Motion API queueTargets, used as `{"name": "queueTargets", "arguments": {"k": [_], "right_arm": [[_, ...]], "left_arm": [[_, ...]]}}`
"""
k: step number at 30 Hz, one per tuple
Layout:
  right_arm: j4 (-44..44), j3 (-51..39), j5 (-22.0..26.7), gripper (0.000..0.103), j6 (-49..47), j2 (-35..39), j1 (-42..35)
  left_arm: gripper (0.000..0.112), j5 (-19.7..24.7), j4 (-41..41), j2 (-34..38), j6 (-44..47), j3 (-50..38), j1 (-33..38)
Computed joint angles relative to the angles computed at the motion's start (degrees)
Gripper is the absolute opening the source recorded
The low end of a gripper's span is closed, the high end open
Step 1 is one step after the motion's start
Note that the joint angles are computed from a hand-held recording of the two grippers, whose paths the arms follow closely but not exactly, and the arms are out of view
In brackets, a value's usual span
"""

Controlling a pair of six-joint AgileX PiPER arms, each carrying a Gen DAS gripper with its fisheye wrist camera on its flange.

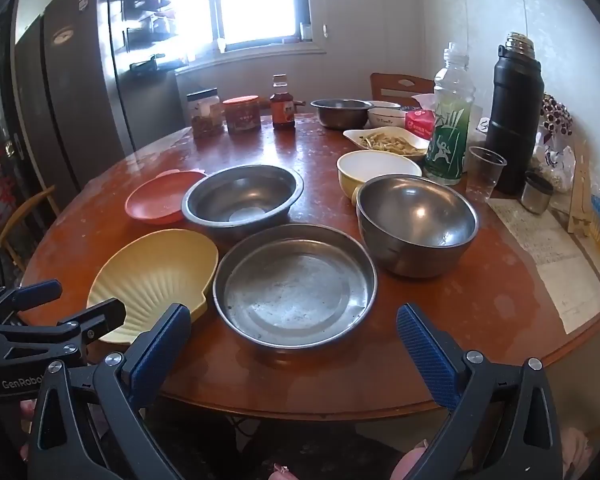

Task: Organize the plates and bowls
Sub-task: 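Move the left tool toward the yellow scallop-shell plate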

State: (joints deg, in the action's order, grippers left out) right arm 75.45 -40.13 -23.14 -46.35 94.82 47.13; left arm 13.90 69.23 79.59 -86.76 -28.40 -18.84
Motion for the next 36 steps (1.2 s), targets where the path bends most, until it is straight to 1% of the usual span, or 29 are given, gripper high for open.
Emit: {"name": "queueTargets", "arguments": {"k": [2, 3, 4, 5, 7, 8, 9, 10, 11, 12, 15, 19, 28, 36], "right_arm": [[2.6, -0.5, -1.0, 0.103, -2.9, 0.1, 0.9], [3.0, -0.5, -1.4, 0.103, -3.3, 0.1, 1.3], [1.8, 0.2, -2.1, 0.103, -1.4, -0.2, 1.8], [1.1, 0.3, -1.6, 0.103, -0.7, 0.0, 1.5], [0.9, 0.1, -0.3, 0.103, -1.3, 0.3, 0.2], [0.2, 0.1, -0.3, 0.103, -1.1, 0.4, -0.2], [-0.7, 0.4, -1.3, 0.103, -0.1, 0.7, 0.4], [0.2, 0.4, -1.9, 0.103, -1.3, 0.9, 0.4], [3.3, -0.4, -2.8, 0.103, -4.9, 0.6, 1.4], [4.4, -0.7, -3.0, 0.103, -6.2, 0.6, 1.9], [4.3, -1.2, -2.0, 0.103, -6.8, 1.0, 1.4], [4.3, -1.6, -1.9, 0.103, -7.1, 1.5, 1.3], [3.8, -2.1, -0.8, 0.103, -7.3, 1.5, 0.3], [3.8, -2.4, -0.3, 0.103, -7.7, 1.6, 0.1]], "left_arm": [[0.102, 1.0, -0.9, 0.1, 0.9, -0.2, -0.8], [0.102, 1.3, -0.5, 2.3, 0.0, -0.9, -1.2], [0.102, 2.1, 1.2, 2.5, -2.7, -0.9, -2.5], [0.102, 2.5, 2.4, 2.8, -4.3, -0.9, -3.2], [0.102, 1.8, 3.2, 2.7, -5.1, -0.8, -2.8], [0.102, 2.4, 2.1, 2.7, -4.2, -1.1, -3.1], [0.102, 2.1, 0.3, 2.7, -2.3, -1.2, -2.6], [0.102, 0.7, -2.8, 2.2, 1.8, -1.1, -0.6], [0.102, 0.5, -4.7, 2.1, 3.9, -1.3, -0.2], [0.102, 0.5, -5.2, 2.2, 4.5, -1.4, 0.0], [0.102, 0.5, -5.6, 2.5, 5.1, -1.7, 0.3], [0.102, 0.6, -6.0, 2.8, 6.0, -2.1, 1.0], [0.102, 0.6, -4.9, 2.6, 4.7, -2.1, 1.3], [0.102, 1.4, -7.4, 2.3, 7.1, -2.6, 1.3]]}}
